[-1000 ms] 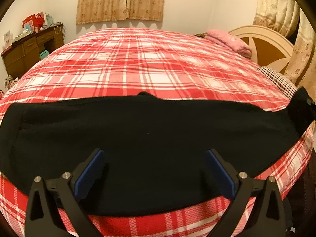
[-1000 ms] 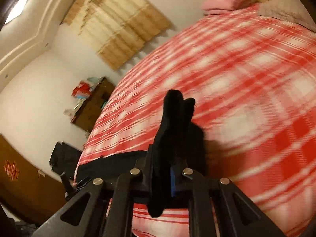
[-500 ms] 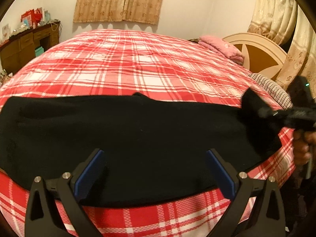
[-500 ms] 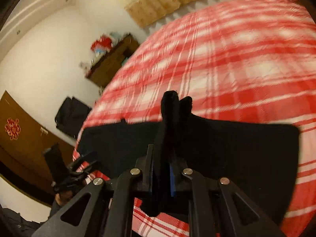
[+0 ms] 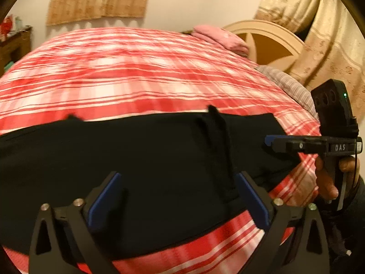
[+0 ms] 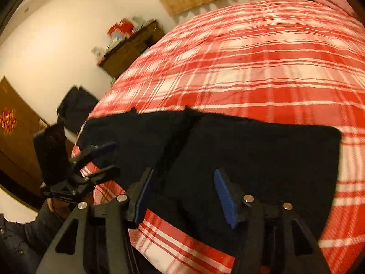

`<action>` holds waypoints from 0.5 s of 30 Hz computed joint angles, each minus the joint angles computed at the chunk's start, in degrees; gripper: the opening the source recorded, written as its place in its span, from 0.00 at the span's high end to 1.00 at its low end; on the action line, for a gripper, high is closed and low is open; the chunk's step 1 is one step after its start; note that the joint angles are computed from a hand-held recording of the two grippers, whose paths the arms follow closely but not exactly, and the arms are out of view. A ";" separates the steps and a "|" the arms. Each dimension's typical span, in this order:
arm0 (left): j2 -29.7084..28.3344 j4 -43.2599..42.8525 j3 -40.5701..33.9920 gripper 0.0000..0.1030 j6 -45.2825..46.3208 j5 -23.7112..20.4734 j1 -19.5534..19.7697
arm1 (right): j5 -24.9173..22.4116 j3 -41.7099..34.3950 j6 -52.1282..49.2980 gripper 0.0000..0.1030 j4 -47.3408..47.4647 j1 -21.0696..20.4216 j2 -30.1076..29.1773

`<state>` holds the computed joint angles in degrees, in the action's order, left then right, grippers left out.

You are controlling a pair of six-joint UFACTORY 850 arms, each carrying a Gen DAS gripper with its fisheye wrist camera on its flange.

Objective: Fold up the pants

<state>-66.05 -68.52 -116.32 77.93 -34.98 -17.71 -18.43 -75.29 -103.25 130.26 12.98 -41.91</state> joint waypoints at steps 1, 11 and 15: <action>-0.67 1.14 -1.20 0.11 -1.22 -0.92 -0.33 | -1.40 1.67 -3.03 0.46 4.52 -0.70 0.71; -10.12 14.81 -18.72 0.41 -18.06 -9.91 -4.19 | -14.19 10.36 -18.83 0.46 25.13 -2.82 3.06; -9.04 14.24 -17.13 0.73 -16.37 -9.11 -4.33 | -17.95 12.40 -24.12 0.45 28.94 -2.58 4.32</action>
